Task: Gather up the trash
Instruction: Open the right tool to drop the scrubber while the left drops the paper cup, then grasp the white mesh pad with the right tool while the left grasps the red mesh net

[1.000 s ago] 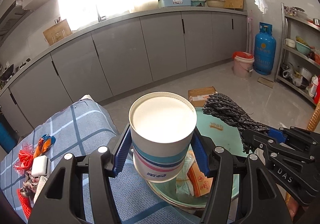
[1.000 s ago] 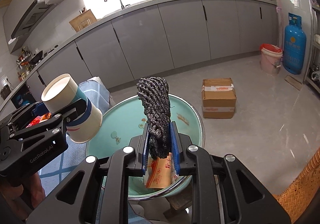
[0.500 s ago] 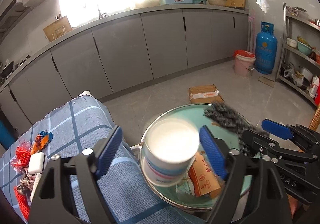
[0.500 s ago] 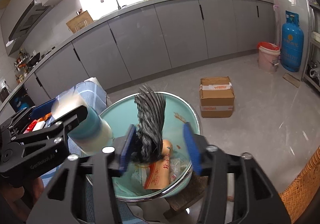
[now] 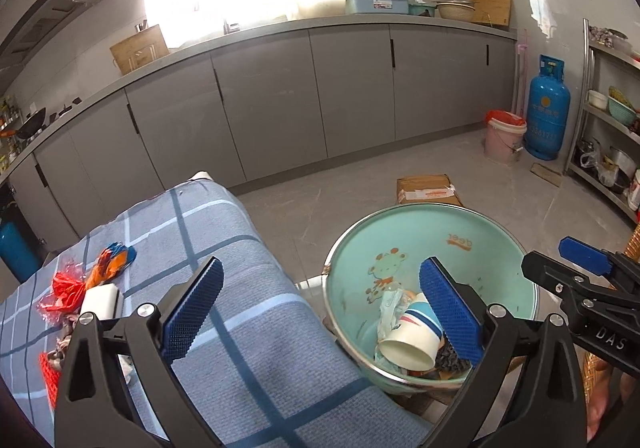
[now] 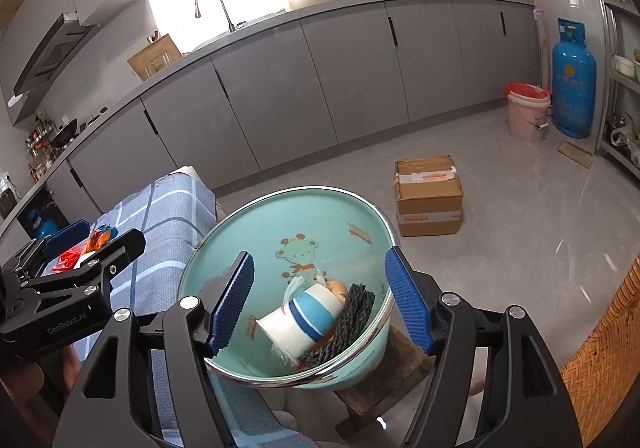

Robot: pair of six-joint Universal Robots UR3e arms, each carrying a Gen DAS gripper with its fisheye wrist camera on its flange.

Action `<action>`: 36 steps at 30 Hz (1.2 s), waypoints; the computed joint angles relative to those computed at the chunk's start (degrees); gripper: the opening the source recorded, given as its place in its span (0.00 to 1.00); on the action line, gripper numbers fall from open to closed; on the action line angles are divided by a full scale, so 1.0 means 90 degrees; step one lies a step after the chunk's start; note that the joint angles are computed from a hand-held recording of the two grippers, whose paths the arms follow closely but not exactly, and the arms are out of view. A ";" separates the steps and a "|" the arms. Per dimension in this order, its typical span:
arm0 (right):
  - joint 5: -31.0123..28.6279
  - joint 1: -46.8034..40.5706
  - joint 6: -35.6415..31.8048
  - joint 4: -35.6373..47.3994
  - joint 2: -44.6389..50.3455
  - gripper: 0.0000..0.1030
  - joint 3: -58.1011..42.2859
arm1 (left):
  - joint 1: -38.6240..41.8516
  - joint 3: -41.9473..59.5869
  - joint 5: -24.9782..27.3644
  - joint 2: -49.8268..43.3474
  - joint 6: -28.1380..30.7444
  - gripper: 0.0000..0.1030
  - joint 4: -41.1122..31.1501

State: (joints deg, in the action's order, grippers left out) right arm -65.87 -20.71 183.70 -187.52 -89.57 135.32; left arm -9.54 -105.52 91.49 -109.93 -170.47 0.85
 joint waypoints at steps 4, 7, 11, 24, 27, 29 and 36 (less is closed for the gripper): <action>-0.0115 0.0276 0.0101 0.0126 -0.0079 0.66 -0.0074 | 0.0179 -0.0614 -0.0004 0.0438 0.0029 0.95 0.0278; -0.0234 0.0557 0.0168 0.0182 -0.0078 0.66 -0.0177 | 0.0357 -0.1018 -0.0017 0.0759 0.0054 0.95 0.0385; -0.0415 0.0994 0.0307 0.0268 -0.0076 0.69 -0.0357 | 0.0776 -0.1696 -0.0052 0.1308 0.0169 0.95 0.0547; -0.1258 0.3090 0.0685 0.0783 0.0773 0.70 -0.1953 | 0.4186 -0.3891 -0.1190 0.3727 0.1210 0.95 0.0096; -0.1492 0.3598 0.0700 0.0992 0.1074 0.70 -0.2492 | 0.5110 -0.4072 -0.1465 0.3835 0.1478 0.95 -0.0101; -0.1631 0.3913 0.0703 0.1151 0.1337 0.71 -0.2905 | 0.5672 -0.4114 -0.1698 0.3786 0.1645 0.95 -0.0223; -0.1956 0.4868 0.0615 0.1895 0.2625 0.75 -0.4770 | 0.6238 -0.3797 -0.1874 0.2879 0.1795 0.95 -0.0008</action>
State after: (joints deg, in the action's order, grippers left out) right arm -83.47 23.11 189.24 -170.47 -65.94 92.39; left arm 46.60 -139.69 74.62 -84.02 -154.31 0.77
